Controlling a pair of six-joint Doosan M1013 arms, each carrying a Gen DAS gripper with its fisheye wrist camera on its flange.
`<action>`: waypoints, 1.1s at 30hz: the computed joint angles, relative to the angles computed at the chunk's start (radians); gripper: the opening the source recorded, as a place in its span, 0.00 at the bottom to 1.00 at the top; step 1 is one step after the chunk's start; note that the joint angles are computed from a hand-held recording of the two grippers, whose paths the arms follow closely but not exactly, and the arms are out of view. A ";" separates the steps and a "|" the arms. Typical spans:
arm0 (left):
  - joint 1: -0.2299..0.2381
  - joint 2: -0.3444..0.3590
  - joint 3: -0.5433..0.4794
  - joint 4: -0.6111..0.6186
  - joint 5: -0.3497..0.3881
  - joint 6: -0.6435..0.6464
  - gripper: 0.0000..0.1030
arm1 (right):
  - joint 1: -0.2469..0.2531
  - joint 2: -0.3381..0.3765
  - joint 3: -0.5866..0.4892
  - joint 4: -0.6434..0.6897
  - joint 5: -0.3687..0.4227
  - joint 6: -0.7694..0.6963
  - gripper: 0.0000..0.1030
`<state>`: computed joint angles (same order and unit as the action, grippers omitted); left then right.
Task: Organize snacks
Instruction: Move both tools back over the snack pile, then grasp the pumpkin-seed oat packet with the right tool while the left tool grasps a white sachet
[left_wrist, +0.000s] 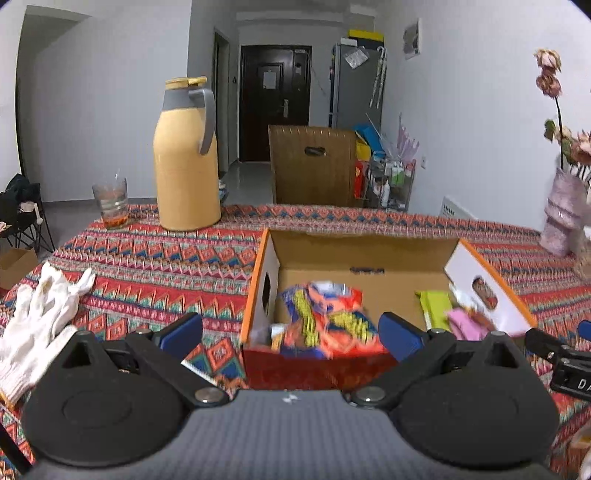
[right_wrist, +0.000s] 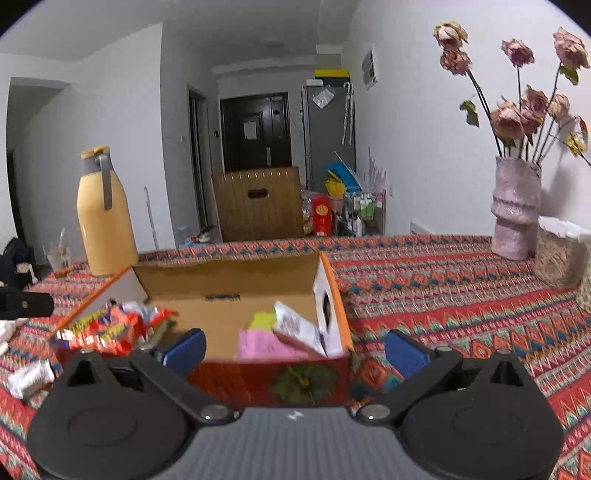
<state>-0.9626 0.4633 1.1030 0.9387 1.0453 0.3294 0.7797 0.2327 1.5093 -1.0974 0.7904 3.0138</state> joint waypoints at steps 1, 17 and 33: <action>-0.001 -0.003 0.009 -0.004 -0.002 -0.001 1.00 | 0.002 -0.004 0.008 0.011 0.004 -0.001 1.00; -0.010 -0.042 0.133 -0.037 -0.063 -0.039 1.00 | 0.016 -0.047 0.087 0.133 0.001 -0.049 1.00; -0.002 -0.043 0.162 -0.050 -0.098 -0.063 1.00 | -0.005 -0.003 0.027 0.295 0.019 -0.175 0.62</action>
<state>-0.9645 0.4202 1.2646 0.8889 0.9472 0.2660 0.7749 0.2299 1.5364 -0.8028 0.8089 2.8387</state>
